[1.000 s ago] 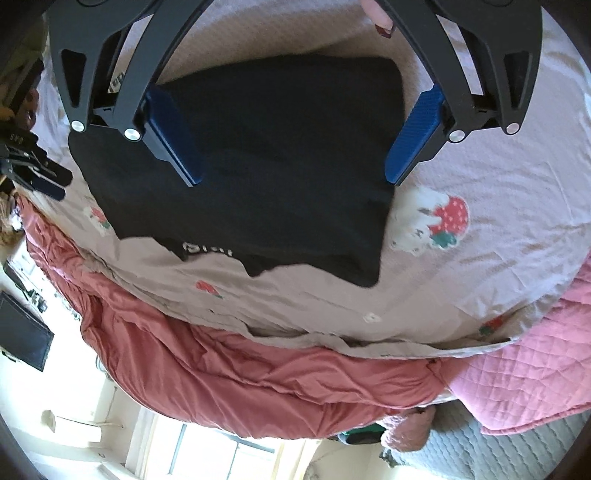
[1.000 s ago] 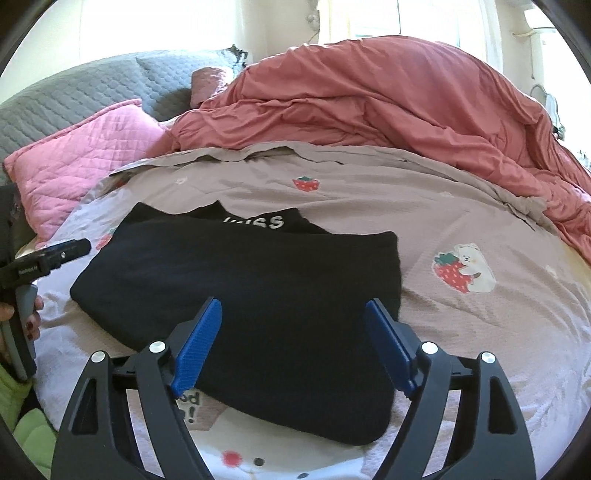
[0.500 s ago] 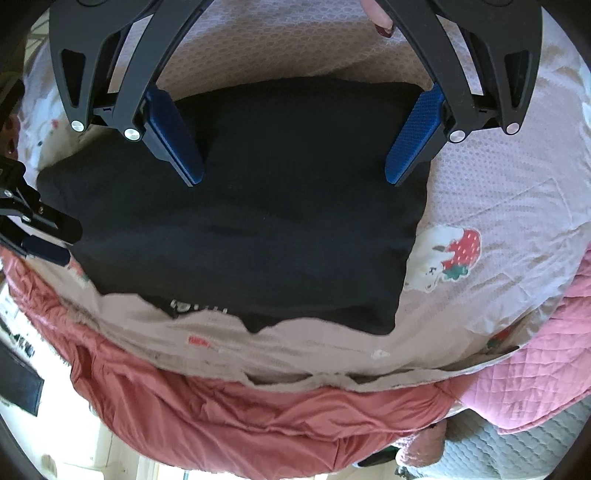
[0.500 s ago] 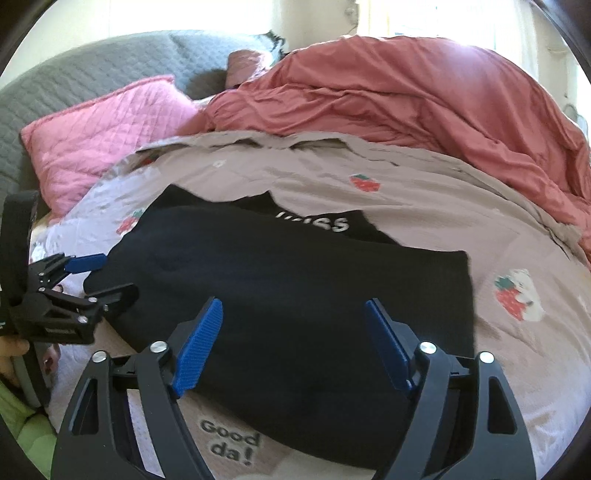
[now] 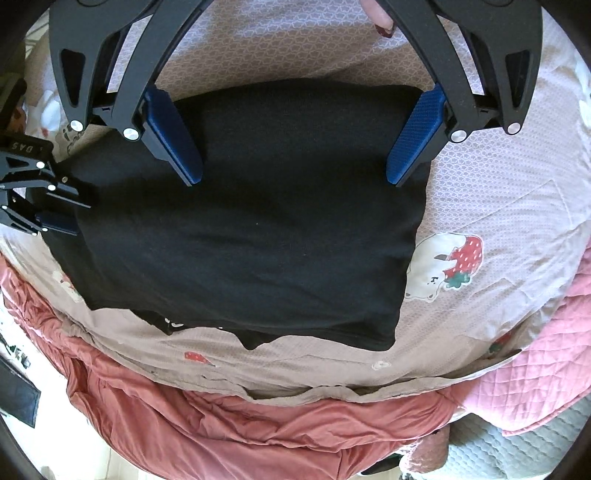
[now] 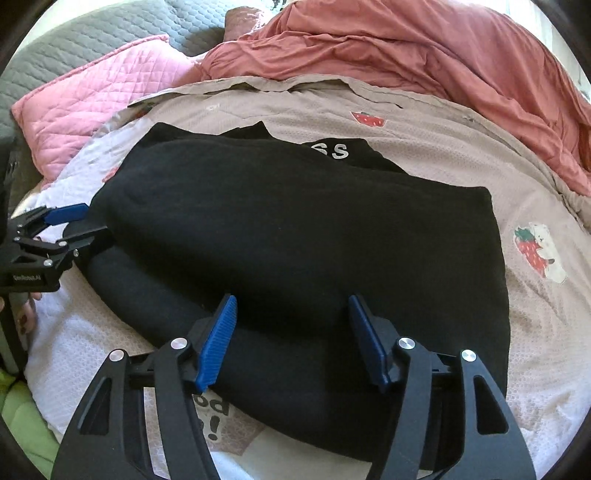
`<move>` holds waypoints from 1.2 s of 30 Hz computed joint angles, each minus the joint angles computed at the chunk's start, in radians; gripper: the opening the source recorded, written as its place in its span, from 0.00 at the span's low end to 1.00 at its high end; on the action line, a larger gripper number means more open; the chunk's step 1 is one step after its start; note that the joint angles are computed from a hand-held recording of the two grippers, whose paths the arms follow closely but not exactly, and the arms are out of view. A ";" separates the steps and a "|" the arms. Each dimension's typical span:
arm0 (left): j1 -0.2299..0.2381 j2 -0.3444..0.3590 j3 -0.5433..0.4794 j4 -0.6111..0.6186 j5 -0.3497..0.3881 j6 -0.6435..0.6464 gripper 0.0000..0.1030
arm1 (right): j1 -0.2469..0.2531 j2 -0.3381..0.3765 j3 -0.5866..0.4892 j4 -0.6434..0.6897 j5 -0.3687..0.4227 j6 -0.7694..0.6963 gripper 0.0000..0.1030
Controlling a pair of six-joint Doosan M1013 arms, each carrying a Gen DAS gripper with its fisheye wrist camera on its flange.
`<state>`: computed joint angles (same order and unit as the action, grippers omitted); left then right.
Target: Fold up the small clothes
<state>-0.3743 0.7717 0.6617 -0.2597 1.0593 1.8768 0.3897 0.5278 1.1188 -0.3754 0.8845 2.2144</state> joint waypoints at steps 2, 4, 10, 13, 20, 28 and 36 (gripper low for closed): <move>0.007 -0.004 0.002 -0.035 -0.004 0.002 0.91 | 0.001 -0.005 0.003 -0.002 -0.004 0.007 0.58; 0.016 -0.005 0.001 -0.081 -0.004 0.005 0.91 | 0.004 -0.017 0.017 -0.010 -0.016 0.018 0.59; 0.027 -0.020 0.021 -0.153 -0.023 0.019 0.91 | 0.008 -0.047 0.052 -0.030 -0.034 0.057 0.61; 0.027 -0.030 0.036 -0.163 -0.041 0.029 0.91 | 0.011 -0.060 0.064 -0.061 -0.037 0.089 0.67; 0.032 -0.045 0.061 -0.182 -0.062 0.030 0.91 | 0.017 -0.089 0.095 -0.158 -0.049 0.201 0.74; 0.038 -0.057 0.080 -0.192 -0.077 0.021 0.91 | 0.020 -0.101 0.103 -0.202 -0.043 0.258 0.74; 0.044 -0.064 0.090 -0.193 -0.092 0.006 0.91 | 0.028 -0.086 0.074 -0.186 -0.038 0.224 0.75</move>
<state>-0.3307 0.7078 0.7514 -0.4530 0.9670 1.8827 0.4173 0.4414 1.1931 -0.5610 0.8466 2.4386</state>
